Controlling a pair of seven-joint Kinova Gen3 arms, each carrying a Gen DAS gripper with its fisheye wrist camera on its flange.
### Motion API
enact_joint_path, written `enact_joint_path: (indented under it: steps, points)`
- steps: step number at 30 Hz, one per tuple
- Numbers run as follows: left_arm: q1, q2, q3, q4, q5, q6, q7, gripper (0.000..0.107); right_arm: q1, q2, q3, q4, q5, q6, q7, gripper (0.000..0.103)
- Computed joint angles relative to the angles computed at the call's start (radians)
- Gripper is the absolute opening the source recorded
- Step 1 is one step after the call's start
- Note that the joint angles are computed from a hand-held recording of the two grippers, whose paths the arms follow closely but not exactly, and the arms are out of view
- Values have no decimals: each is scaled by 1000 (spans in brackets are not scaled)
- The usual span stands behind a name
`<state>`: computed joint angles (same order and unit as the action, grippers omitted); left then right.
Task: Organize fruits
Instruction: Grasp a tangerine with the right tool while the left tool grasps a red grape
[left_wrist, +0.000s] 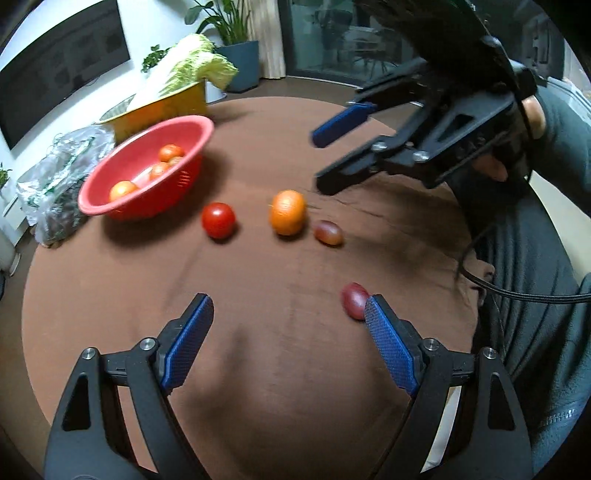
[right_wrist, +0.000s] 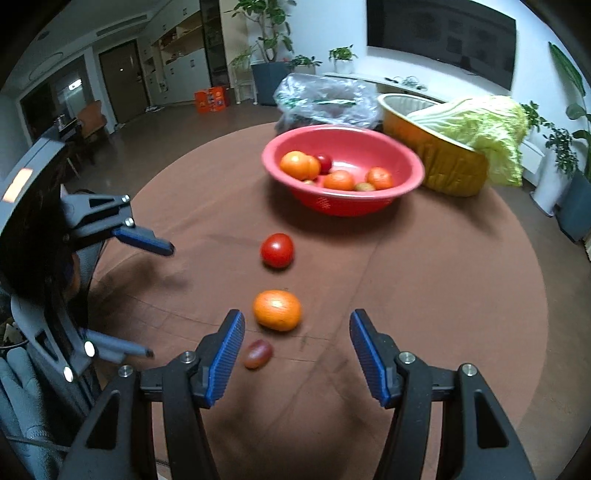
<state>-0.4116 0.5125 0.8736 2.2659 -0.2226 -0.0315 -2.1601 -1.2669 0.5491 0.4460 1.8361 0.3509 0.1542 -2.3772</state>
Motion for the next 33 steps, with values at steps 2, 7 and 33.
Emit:
enact_joint_path:
  steps: [2, 7, 33]
  points:
    - [36, 2, -28, 0, 1, -5, 0, 84, 30, 6, -40, -23, -3, 19, 16, 62]
    - [59, 14, -31, -8, -8, 5, 1, 82, 140, 44, -163, -95, 0, 73, 67, 62]
    - [198, 85, -110, -110, 131, 86, -144, 27, 325, 84, -349, -145, -85, 79, 221, 38]
